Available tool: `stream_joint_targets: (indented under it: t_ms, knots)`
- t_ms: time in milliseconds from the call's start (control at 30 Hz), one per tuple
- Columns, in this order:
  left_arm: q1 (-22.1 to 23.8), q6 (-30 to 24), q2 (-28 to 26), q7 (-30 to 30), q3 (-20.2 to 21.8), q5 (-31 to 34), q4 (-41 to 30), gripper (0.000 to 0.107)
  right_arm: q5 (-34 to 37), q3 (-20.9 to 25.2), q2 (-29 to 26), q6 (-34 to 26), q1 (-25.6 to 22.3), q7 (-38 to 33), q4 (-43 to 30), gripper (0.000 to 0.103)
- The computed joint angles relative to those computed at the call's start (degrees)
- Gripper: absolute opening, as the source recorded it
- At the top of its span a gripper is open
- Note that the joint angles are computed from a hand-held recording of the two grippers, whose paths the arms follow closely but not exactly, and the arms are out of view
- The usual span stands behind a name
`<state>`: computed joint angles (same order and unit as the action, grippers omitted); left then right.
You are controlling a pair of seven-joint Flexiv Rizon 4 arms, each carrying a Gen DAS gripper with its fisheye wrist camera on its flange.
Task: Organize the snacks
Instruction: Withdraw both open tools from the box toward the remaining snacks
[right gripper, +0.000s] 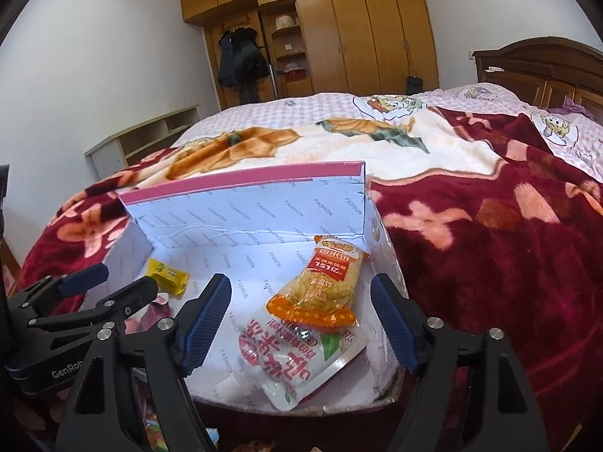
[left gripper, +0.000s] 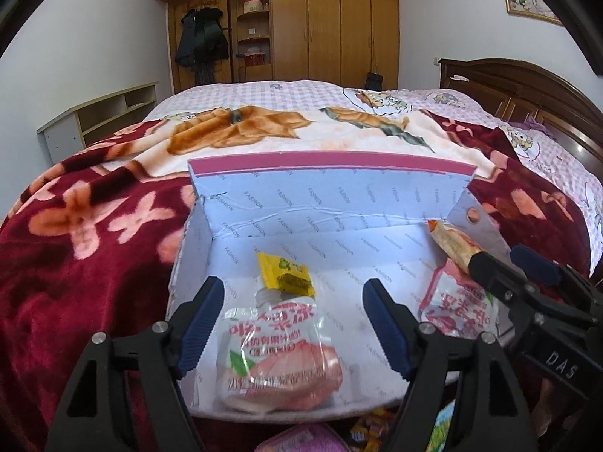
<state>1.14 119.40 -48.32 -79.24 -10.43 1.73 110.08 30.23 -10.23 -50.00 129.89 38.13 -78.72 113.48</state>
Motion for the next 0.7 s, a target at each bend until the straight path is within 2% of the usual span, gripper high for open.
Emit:
stream_joint_targets:
  t_ms: [133, 500, 700]
  knots:
    - [0.7, 1.1, 0.9, -0.5, 0.0, 0.7, 2.1, 0.080, -0.1, 2.1, 1.1, 2.7, -0.8, 0.5, 2.4, 0.079]
    - [6.0, 2.1, 3.0, -3.3, -3.0, 6.3, 8.1, 0.080, -1.5, 7.5, 2.7, 8.5, -2.6, 1.0, 8.2, 0.079]
    - [5.9, 3.6, 3.9, -4.0, -1.6, 7.2, 11.2, 0.080, -2.7, 10.3, 3.1, 12.9, -3.5, 2.2, 11.6, 0.079]
